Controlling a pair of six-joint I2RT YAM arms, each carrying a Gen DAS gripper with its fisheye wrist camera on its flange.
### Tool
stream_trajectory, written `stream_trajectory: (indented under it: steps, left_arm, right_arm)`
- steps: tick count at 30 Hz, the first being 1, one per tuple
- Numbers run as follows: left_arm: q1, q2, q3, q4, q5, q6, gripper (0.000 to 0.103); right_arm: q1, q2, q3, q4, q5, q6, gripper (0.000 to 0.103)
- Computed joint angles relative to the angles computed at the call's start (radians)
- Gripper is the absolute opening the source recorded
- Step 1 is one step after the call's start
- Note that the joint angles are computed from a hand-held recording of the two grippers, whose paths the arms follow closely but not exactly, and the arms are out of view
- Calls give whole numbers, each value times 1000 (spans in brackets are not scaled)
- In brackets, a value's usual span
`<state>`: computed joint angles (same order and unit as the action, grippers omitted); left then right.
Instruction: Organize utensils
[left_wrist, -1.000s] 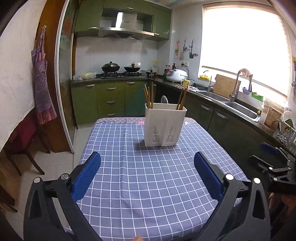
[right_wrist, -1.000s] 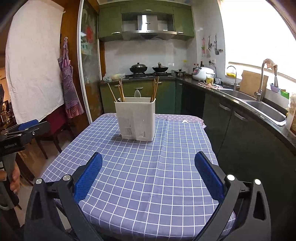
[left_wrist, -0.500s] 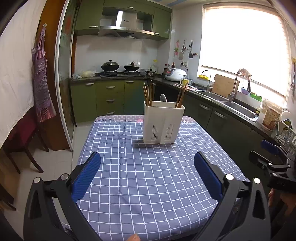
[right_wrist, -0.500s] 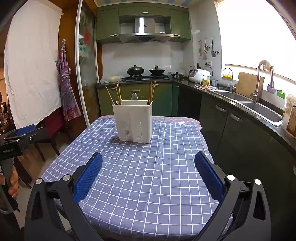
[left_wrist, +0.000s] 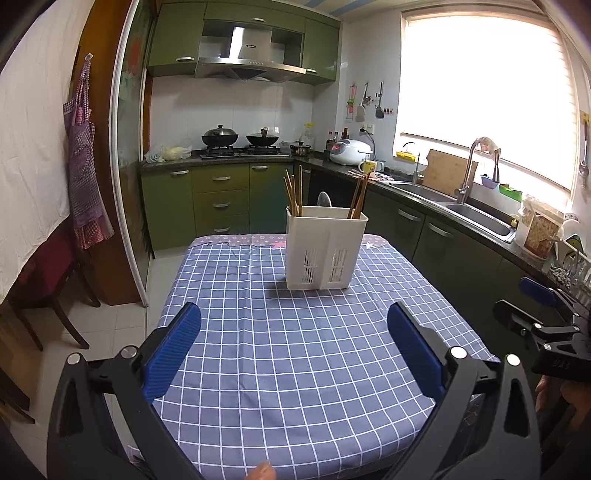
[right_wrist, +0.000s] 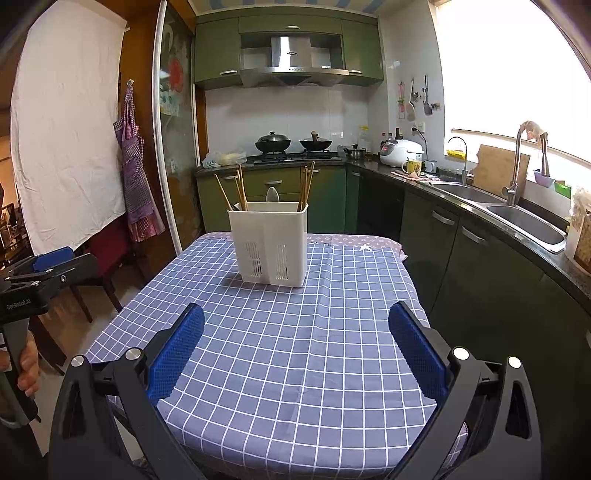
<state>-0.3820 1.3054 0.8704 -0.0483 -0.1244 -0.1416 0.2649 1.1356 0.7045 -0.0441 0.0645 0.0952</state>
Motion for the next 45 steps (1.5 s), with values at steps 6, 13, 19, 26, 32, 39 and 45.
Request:
stream_trajectory:
  steps: [6,13,19,26,32,39,45]
  left_arm:
    - [-1,-1,2,-6,-6,-3,96]
    - [-7,-2,1,-3,-19,0,96]
    - [-9,-3,3,-4,-25,2,96]
    - [-9,-3,5,-10,-23,3,96]
    - [-6,-3,2,-8,-21,3,96]
    - [-3,1,-4,1,-19,2,96]
    - [-11,-4,-12,6,-44,3,96]
  right_arm:
    - [0,4,2,1,-1,1,98]
    - [-1,9,2,3,-5,4,98]
    - [-11,11,-4,14,-15,0,98]
    - [-12,13,-5,17,-16,0,98]
    - [-15,11,-8,19,-18,-1,98]
    - [-17,5,-8,12,-21,-2,98]
    - [-13,9,-9,14,-16,0,98]
